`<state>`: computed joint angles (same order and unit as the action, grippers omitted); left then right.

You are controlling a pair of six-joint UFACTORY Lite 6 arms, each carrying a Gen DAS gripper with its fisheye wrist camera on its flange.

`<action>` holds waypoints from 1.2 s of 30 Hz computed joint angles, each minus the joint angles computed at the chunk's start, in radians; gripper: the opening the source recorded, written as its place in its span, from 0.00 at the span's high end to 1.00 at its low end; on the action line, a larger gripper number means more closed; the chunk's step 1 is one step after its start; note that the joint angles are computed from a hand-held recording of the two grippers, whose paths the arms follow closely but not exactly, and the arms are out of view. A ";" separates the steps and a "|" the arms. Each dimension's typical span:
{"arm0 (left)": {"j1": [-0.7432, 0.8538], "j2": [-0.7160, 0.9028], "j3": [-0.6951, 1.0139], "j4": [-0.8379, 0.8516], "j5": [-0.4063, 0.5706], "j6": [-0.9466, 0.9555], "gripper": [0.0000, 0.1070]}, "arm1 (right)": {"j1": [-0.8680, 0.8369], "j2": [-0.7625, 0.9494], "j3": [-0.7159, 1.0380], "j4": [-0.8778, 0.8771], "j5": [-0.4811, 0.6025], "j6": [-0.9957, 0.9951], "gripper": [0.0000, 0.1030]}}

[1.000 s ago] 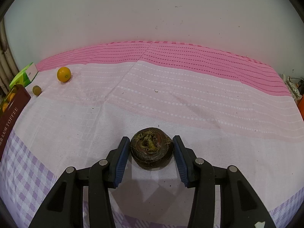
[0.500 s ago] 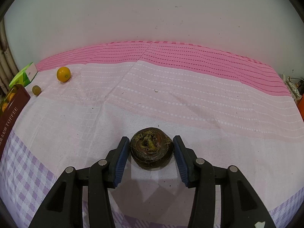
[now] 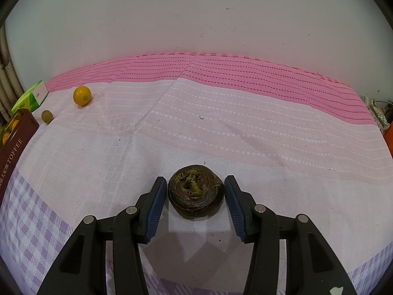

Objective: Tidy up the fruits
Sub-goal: 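Carry the small orange over the tin with the left gripper, then lower the small orange into the tin and open the left gripper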

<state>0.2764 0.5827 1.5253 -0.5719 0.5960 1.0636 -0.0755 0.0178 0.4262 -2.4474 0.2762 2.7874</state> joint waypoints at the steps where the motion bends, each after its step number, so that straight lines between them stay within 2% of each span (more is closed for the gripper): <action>1: 0.007 0.027 0.045 0.015 0.035 -0.035 0.60 | 0.001 0.000 0.000 0.000 0.000 0.001 0.55; 4: 0.011 0.064 0.108 0.034 0.073 -0.083 0.60 | 0.002 0.000 0.000 -0.005 0.000 0.007 0.55; 12: -0.049 0.120 0.198 0.114 0.048 -0.151 0.60 | -0.014 0.001 -0.002 -0.074 -0.006 0.059 0.52; 20: -0.106 0.305 0.450 0.208 0.105 -0.266 0.60 | -0.009 0.000 -0.002 -0.058 -0.004 0.050 0.52; 28: -0.144 0.491 0.728 0.278 0.206 -0.361 0.60 | -0.007 -0.001 -0.003 -0.055 -0.004 0.048 0.51; 36: -0.185 0.576 0.860 0.317 0.250 -0.411 0.60 | 0.002 -0.011 -0.010 -0.030 -0.004 0.031 0.49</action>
